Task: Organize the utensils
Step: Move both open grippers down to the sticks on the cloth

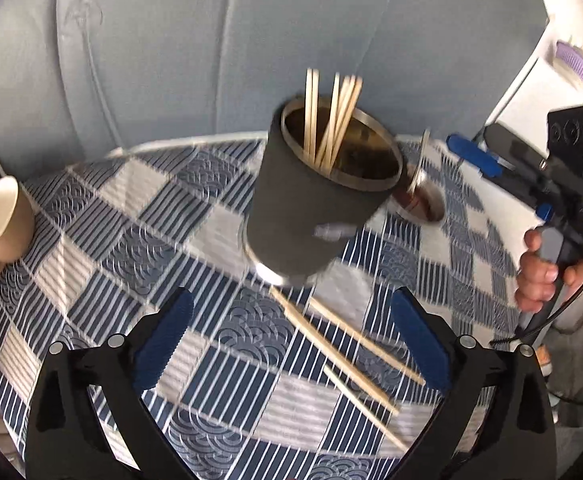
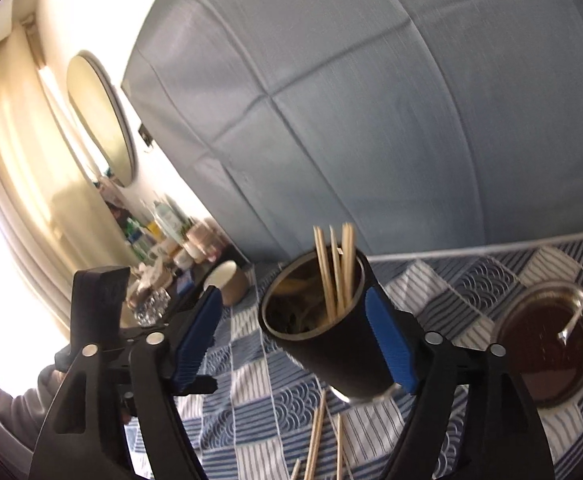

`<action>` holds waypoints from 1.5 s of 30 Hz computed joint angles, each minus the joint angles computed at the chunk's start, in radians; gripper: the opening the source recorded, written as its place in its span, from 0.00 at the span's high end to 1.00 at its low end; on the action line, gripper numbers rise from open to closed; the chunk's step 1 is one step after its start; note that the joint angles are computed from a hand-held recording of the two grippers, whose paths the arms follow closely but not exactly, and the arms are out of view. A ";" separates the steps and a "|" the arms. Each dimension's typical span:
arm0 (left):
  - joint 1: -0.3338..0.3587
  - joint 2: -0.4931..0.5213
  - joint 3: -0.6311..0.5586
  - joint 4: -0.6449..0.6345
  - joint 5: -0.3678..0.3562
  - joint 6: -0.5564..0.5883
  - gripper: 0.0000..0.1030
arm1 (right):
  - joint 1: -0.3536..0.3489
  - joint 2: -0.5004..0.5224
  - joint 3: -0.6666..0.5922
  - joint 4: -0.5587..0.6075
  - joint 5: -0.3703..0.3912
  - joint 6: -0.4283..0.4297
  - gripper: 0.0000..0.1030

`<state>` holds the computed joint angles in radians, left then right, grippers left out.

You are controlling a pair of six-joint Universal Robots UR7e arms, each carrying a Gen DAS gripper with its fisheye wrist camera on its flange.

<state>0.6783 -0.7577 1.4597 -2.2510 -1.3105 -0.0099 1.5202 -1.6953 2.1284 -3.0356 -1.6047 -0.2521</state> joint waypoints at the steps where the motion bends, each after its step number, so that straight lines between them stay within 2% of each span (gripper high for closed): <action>1: 0.001 -0.001 0.005 0.011 0.005 -0.001 0.06 | -0.002 -0.002 0.005 0.006 -0.007 0.004 0.29; 6: -0.002 0.001 0.025 0.090 0.040 -0.051 0.06 | -0.006 -0.012 0.032 0.043 -0.070 0.020 0.25; 10: 0.000 -0.002 0.059 0.134 0.037 -0.107 0.06 | 0.008 0.003 0.036 0.096 -0.160 0.015 0.22; 15: -0.021 0.006 0.106 0.177 0.061 -0.096 0.06 | 0.049 0.054 0.030 0.199 -0.349 -0.036 0.21; 18: -0.033 0.018 0.120 0.200 0.075 -0.069 0.06 | 0.057 0.083 0.015 0.301 -0.425 -0.027 0.20; 23: -0.041 0.025 0.143 0.210 0.055 -0.084 0.06 | 0.058 0.113 0.006 0.384 -0.493 -0.004 0.21; 31: -0.047 0.017 0.193 0.170 0.029 -0.137 0.06 | 0.058 0.162 -0.009 0.450 -0.550 0.025 0.21; 35: -0.072 0.015 0.224 0.139 0.078 -0.137 0.06 | 0.068 0.193 -0.026 0.483 -0.579 0.049 0.21; 41: -0.106 0.023 0.257 0.113 0.151 -0.132 0.06 | 0.089 0.245 -0.032 0.508 -0.670 0.070 0.23; 45: -0.120 0.026 0.278 0.075 0.164 -0.141 0.05 | 0.100 0.248 -0.011 0.481 -0.708 0.042 0.27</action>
